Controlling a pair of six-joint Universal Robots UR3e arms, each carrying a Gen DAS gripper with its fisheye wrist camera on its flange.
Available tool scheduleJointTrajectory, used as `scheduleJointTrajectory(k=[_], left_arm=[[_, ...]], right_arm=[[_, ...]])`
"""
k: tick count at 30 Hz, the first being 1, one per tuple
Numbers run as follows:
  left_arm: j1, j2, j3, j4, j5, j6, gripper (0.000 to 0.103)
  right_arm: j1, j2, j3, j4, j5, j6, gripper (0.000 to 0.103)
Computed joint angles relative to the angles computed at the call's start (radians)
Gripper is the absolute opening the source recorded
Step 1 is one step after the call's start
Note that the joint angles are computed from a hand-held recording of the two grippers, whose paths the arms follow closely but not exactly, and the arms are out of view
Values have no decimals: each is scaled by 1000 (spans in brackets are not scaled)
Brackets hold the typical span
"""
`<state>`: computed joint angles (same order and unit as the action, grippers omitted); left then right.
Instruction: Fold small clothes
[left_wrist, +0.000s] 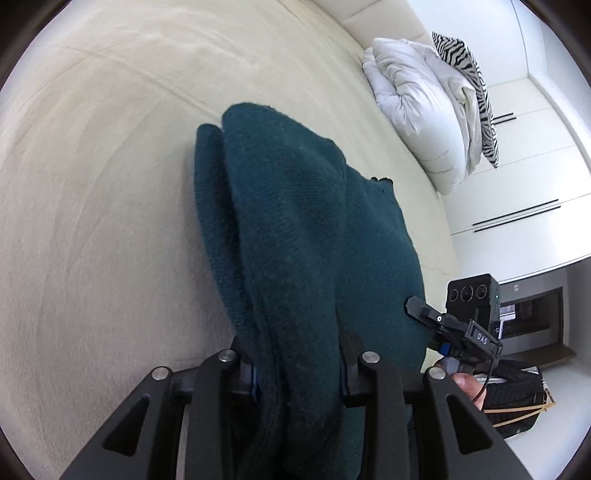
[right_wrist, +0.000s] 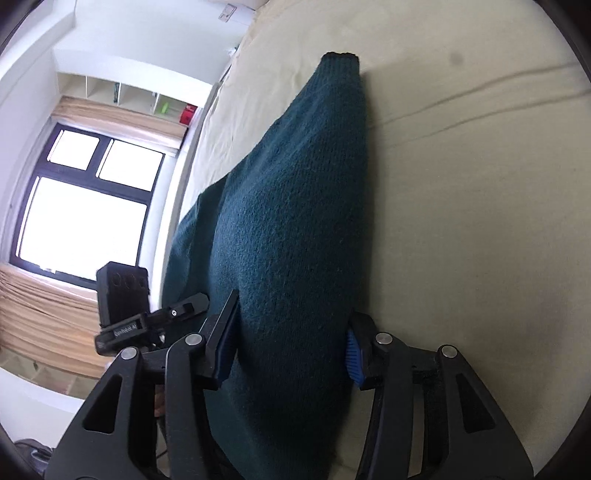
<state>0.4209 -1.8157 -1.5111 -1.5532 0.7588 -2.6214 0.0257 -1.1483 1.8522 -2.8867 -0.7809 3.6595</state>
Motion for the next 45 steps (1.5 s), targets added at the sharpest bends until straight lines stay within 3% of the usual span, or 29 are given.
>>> scheduleJointTrajectory(k=[4,8,12,14,15,16,17,18,20,22,24,30,33,35,38,45], left_arm=[[39,72,-51,6,-12,6,36],[50,246,-168,209,21,-55,51],[77,461,-295,447,52,-70,74],[96,581,-384,607,47,-80,90],[105,634,-427,690,46,-95,102],[109,679,-466,788,50,-126,103],[103,708,-491,878,58,-160,103],[130,750,-514,907,40,-156,103],[141,795,-530,974,57,-170,103],[116,823,-518,985,123,-176,103],[66,814,-479,968,223,-189,103],[79,824,-453,900,216,-200,103],[28,790,-443,878,325,-233,103],[20,779,-449,851,352,-239,103],[-42,741,-467,879,462,-254,103],[-88,699,-481,827,523,-265,103]], right_arm=[[33,-18,7,-47,-60,58,50],[70,-120,39,-37,-220,78,50],[205,-315,62,-23,-574,47,50],[329,-362,2,10,-822,19,51],[396,-368,-43,31,-949,-3,60],[461,-377,-73,39,-1072,-29,69],[507,-367,-103,25,-1158,-51,89],[566,-323,-165,2,-1260,-68,102],[668,-280,-202,-126,-1471,-126,103],[702,-240,-285,-140,-1555,-179,103],[694,-258,-312,-94,-1530,-198,103],[781,-198,-455,29,-1548,-155,103],[792,-105,-566,99,-1512,-96,103],[808,-62,-627,169,-1514,-76,103],[817,27,-768,342,-1534,-49,103],[832,161,-967,520,-1553,16,103]])
